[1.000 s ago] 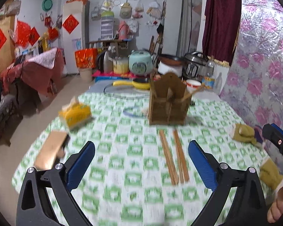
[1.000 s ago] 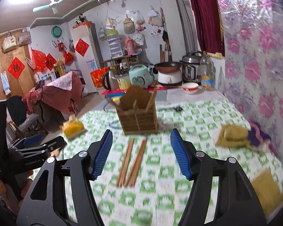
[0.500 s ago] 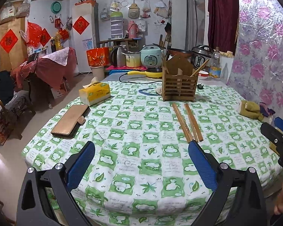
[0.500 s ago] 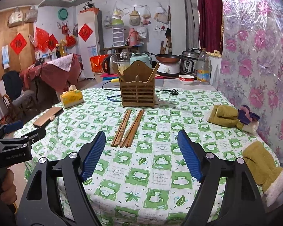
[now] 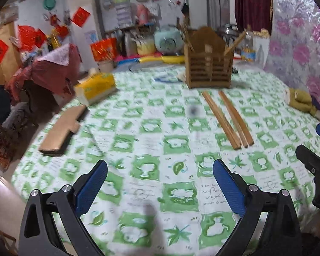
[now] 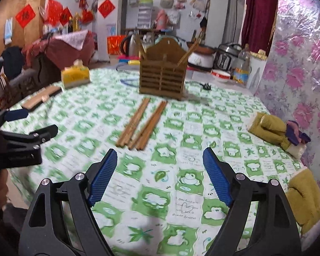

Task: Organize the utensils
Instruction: 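Withdraw both tools from the holder back over the table, then move both tools toward the remaining loose chopsticks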

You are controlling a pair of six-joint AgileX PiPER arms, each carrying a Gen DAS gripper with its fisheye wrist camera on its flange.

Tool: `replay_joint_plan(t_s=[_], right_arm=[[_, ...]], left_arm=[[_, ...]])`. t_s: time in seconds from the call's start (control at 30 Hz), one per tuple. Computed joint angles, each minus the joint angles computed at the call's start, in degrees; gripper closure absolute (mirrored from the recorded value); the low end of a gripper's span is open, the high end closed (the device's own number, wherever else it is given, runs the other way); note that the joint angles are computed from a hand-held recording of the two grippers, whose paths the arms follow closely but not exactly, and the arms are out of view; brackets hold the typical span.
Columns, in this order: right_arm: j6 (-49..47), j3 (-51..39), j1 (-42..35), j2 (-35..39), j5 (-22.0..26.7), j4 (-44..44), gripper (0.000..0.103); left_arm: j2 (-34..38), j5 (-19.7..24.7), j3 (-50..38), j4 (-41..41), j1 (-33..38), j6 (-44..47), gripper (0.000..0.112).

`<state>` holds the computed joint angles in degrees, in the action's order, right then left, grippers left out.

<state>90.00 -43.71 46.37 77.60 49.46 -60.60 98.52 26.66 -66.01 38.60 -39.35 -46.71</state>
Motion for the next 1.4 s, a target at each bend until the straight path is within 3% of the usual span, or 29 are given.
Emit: replay_joint_plan(t_s=[0.1,0.3,0.5,0.73,0.83,1.0,1.1,1.27,1.4], right_arm=[[-3.1,0.6,-5.0,1.2,-4.7,2.0,0.023],[-12.2,-0.8,-15.7,4.2,-14.0,6.7,0.023],[-18.5,-2.6,-23.4,5.9,-19.5,11.2,0.023],[-24.5,-3.5,-28.9,8.6,-24.8,17.0,0.023],[-28.4,-3.9,-29.7,9.4,-25.9,20.5,0.023],[-32.8,-4.7,-28.4,10.5,-25.1,23.1,0.023],[-34.8,-5.3,-26.7,11.0,-24.9,23.3,0.023],[-38.1,-7.2,-24.5,12.8,-23.5,24.1,0.024],[-44.6,-9.6,-24.9,15.1,-22.2,29.9,0.024]], left_arm=[[4.9,0.8,-5.0,-11.8,1.3,13.4,0.015],[13.6,6.1,-16.9,-26.6,2.1,29.4,0.015],[21.5,13.5,-28.7,-34.6,1.7,39.6,0.015],[26.1,18.3,-35.3,-37.1,1.7,44.1,0.015],[26.7,18.5,-36.3,-33.4,1.8,42.0,0.015],[28.2,19.1,-38.3,-26.3,4.2,34.3,0.014],[28.0,19.2,-38.3,-32.2,6.7,37.1,0.014],[27.9,18.8,-38.1,-31.4,6.0,37.5,0.014],[27.8,18.4,-37.6,-31.2,5.5,37.3,0.014]])
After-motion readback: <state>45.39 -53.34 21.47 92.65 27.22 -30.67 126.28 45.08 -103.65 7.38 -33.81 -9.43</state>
